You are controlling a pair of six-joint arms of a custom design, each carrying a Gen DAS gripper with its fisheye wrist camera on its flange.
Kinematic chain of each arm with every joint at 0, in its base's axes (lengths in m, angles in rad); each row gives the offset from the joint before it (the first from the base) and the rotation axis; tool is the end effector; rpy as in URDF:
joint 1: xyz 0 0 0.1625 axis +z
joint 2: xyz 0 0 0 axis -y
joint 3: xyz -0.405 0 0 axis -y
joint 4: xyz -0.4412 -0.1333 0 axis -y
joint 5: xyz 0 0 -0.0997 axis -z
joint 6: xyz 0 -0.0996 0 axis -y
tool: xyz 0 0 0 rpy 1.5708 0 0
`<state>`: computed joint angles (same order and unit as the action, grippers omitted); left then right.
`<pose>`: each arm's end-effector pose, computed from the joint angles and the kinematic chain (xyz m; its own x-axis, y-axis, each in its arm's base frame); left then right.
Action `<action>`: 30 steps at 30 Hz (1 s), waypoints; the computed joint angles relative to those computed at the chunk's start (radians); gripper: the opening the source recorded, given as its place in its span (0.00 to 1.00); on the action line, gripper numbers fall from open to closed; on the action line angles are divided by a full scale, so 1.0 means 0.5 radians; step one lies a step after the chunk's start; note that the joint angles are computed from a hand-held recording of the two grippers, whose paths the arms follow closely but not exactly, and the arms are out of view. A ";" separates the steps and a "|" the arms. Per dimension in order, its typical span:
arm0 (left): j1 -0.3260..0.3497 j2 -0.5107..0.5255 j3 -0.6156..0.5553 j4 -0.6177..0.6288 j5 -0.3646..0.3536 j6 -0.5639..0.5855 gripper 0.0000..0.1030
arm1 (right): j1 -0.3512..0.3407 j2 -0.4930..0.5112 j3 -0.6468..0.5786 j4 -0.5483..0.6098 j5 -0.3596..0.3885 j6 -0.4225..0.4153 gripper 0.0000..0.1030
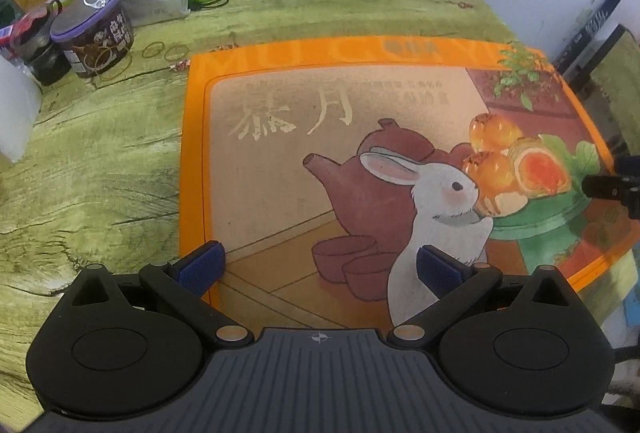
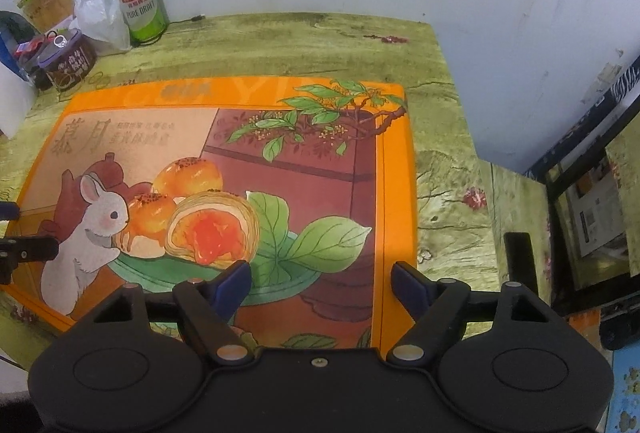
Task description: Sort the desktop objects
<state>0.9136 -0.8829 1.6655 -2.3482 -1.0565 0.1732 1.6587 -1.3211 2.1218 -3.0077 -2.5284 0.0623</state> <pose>-0.2645 -0.6412 0.0771 -0.5722 0.6623 -0.4837 0.7203 0.6878 0.0899 0.0974 -0.5149 0.2514 -0.6191 0.4825 0.6195 -0.0321 0.7727 -0.6340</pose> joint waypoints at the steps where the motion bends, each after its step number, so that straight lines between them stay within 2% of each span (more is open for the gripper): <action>1: -0.003 0.003 -0.003 0.007 0.009 0.001 1.00 | -0.001 0.001 -0.002 -0.002 0.001 -0.005 0.74; 23: -0.028 0.031 -0.033 0.081 0.066 0.025 1.00 | -0.026 0.004 -0.013 -0.020 0.033 -0.024 0.76; 27: -0.014 0.020 -0.038 0.072 0.025 0.025 1.00 | -0.025 0.000 -0.017 -0.001 0.033 -0.007 0.75; 30: 0.016 -0.004 -0.047 0.018 -0.067 0.036 1.00 | -0.027 -0.026 -0.016 0.021 0.060 0.042 0.73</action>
